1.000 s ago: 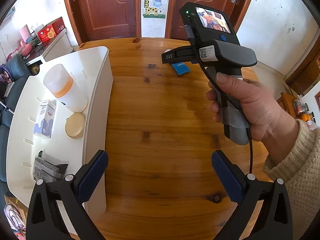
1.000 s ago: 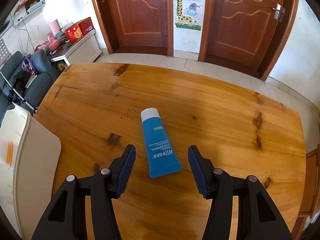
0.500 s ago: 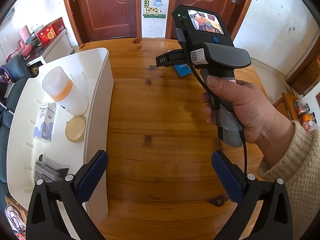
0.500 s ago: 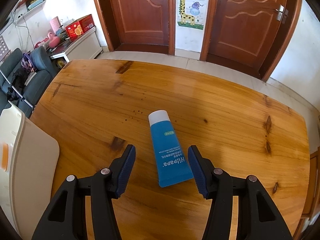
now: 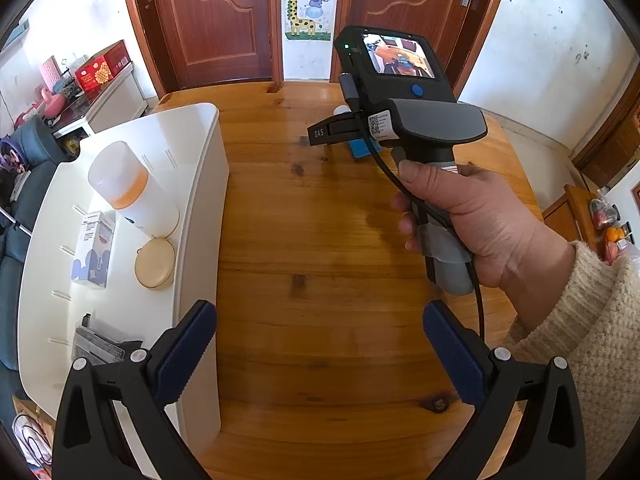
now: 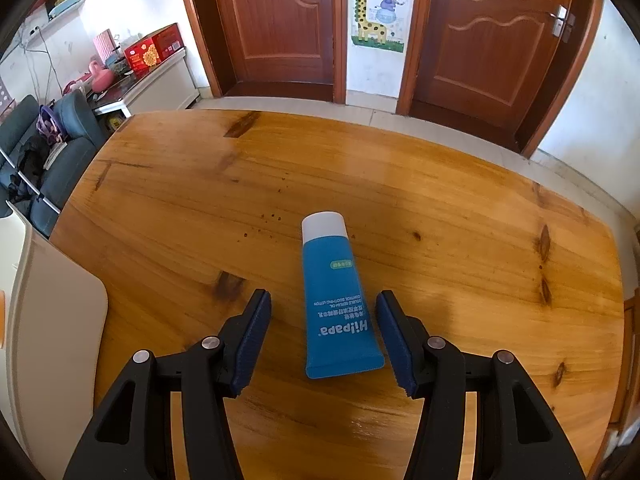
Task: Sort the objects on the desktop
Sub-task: 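Lower the right gripper around the blue tube and close on it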
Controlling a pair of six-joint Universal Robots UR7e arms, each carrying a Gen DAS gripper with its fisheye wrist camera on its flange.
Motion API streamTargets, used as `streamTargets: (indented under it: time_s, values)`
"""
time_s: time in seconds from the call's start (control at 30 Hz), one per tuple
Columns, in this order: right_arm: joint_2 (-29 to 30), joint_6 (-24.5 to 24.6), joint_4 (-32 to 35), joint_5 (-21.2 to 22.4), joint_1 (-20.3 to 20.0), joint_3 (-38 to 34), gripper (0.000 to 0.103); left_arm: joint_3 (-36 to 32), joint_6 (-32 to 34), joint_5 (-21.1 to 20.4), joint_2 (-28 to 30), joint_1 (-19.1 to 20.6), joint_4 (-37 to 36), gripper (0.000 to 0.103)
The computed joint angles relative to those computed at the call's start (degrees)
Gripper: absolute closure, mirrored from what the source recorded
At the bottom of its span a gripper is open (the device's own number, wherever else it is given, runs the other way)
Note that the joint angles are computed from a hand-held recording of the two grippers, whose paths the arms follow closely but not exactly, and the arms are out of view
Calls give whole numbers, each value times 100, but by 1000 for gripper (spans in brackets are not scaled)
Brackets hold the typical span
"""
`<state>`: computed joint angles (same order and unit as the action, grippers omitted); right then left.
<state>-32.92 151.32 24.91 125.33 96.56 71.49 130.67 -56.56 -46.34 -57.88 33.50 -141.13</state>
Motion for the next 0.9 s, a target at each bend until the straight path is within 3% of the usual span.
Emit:
streamTargets:
  time_s: [0.53,0.73,0.9]
  values:
    - [55,-174,-198,218,54,30,50,47,-11,-11,-39,-76,-40,0]
    - [30,-179,-239,200,52,42,72,58,-36,-26,-62,-89,-26,0]
    - [34,-203,-176,168,40,18,72,70,-55,-23,-79,-100,-8,0]
